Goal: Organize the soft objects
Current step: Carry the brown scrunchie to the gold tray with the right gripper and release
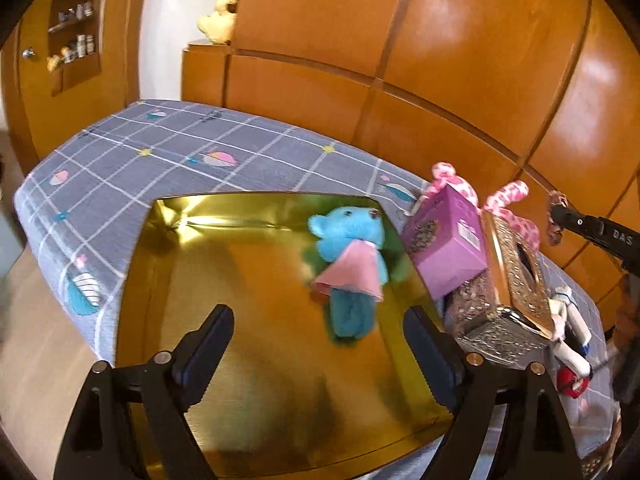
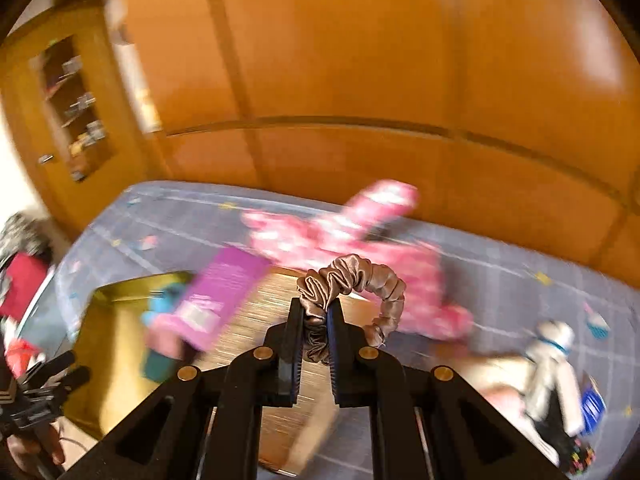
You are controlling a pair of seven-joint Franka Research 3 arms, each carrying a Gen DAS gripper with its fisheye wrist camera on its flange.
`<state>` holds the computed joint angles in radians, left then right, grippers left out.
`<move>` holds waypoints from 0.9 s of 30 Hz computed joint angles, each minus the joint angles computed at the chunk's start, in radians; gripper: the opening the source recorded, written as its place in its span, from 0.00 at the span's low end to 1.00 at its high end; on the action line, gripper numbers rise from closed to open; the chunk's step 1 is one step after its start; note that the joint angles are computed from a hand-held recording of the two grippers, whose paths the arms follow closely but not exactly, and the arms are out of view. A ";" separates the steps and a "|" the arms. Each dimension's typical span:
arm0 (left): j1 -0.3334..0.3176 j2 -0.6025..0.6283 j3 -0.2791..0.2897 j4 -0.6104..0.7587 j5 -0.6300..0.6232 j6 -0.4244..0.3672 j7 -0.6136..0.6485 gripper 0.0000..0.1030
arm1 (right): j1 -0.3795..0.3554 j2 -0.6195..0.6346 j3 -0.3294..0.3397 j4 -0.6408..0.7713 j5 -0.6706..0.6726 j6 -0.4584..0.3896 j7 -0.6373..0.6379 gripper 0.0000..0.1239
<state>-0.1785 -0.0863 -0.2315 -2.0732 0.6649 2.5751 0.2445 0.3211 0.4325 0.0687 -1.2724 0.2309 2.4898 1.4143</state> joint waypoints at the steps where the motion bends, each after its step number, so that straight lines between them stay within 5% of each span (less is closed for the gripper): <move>1: 0.003 -0.009 0.001 -0.009 0.005 -0.004 -0.012 0.85 | 0.002 0.013 0.025 0.018 0.016 -0.003 -0.038 0.07; 6: 0.024 -0.053 -0.004 -0.046 0.050 -0.045 -0.092 0.85 | 0.010 0.031 0.134 0.033 0.151 -0.080 -0.271 0.08; 10: 0.035 -0.071 -0.023 -0.051 0.119 -0.087 -0.156 0.86 | 0.059 0.033 0.144 0.005 0.190 -0.153 -0.367 0.09; 15: 0.026 -0.062 -0.038 -0.029 0.181 -0.139 -0.172 0.90 | 0.114 0.033 0.118 -0.060 0.174 -0.166 -0.371 0.14; 20: 0.000 -0.035 -0.040 -0.001 0.204 -0.186 -0.152 0.90 | 0.119 0.012 0.114 -0.117 0.195 -0.159 -0.341 0.34; 27: -0.029 -0.009 -0.037 0.021 0.211 -0.184 -0.127 0.90 | 0.110 -0.064 0.107 -0.235 0.218 -0.077 -0.333 0.34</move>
<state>-0.2073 -0.0949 -0.2681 -2.0522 0.8754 2.3914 0.1174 0.4307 0.3689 0.1762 -1.5072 0.4484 2.4123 1.0817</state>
